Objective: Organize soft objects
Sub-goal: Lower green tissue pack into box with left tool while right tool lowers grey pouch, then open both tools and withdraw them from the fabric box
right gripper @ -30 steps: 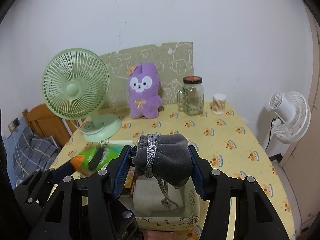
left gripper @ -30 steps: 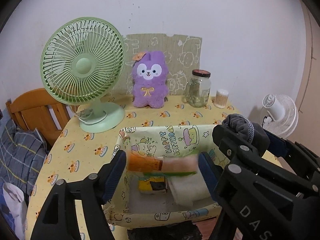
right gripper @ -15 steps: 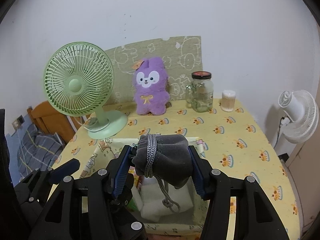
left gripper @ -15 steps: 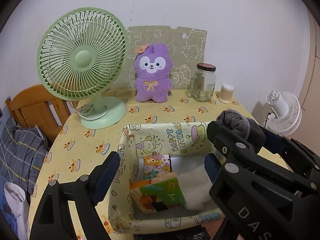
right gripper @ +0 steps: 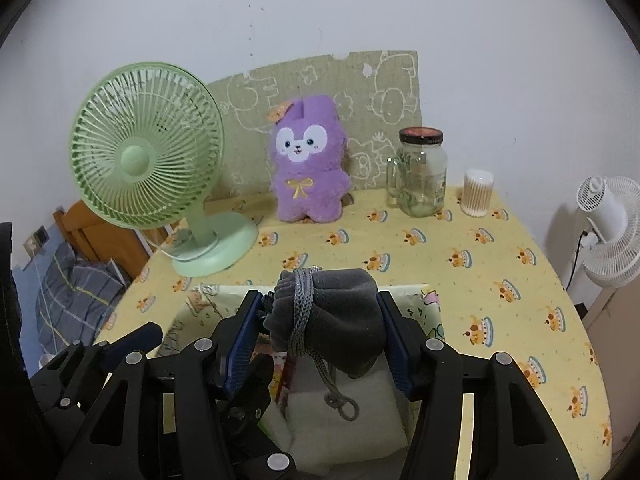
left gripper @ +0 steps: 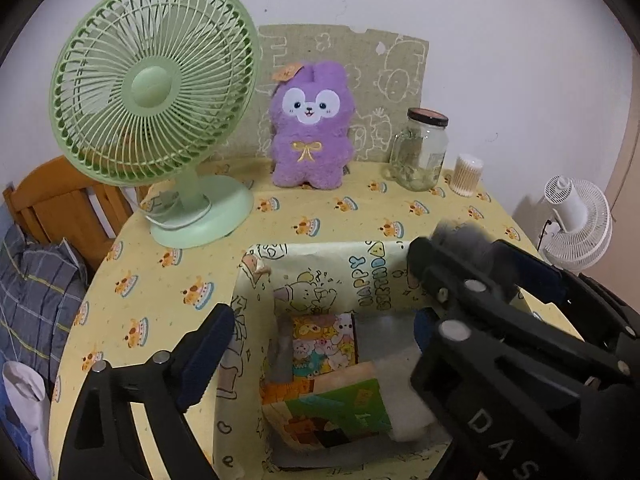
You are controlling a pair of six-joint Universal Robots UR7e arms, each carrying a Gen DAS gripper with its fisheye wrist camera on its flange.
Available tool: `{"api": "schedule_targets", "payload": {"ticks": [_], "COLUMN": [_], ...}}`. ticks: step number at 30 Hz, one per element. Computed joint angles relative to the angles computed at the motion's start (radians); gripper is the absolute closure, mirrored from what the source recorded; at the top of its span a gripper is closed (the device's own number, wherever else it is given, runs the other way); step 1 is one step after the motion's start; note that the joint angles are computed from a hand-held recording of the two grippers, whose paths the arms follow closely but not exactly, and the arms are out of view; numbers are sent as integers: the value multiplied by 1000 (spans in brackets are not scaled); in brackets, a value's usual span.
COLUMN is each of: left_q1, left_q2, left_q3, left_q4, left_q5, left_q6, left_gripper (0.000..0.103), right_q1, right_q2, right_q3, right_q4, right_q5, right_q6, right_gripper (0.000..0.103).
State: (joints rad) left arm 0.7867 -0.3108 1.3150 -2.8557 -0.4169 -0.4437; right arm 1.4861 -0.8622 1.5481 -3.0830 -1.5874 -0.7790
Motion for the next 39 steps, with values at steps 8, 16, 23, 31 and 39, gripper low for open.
{"api": "schedule_targets", "payload": {"ticks": [8, 16, 23, 31, 39], "left_q1": [-4, -39, -76, -126, -182], "left_q2": [6, -5, -24, -49, -73], "left_q3": [-1, 32, 70, 127, 183], "left_q4": [-43, -55, -32, -49, -50], "left_q5": [-13, 16, 43, 75, 113], "left_q6": [45, 32, -10, -39, -76], "left_gripper": [5, 5, 5, 5, 5], "right_q1": [-1, -2, -5, -9, -11], "right_q2": [2, -43, -98, -181, -271], "right_q3": [9, 57, 123, 218, 320], "right_q4": [-53, -63, -86, -140, -189], "right_q5": [-10, -7, 2, 23, 42], "right_q6": [-19, -33, -34, -50, -64], "right_gripper": [11, 9, 8, 8, 8]}}
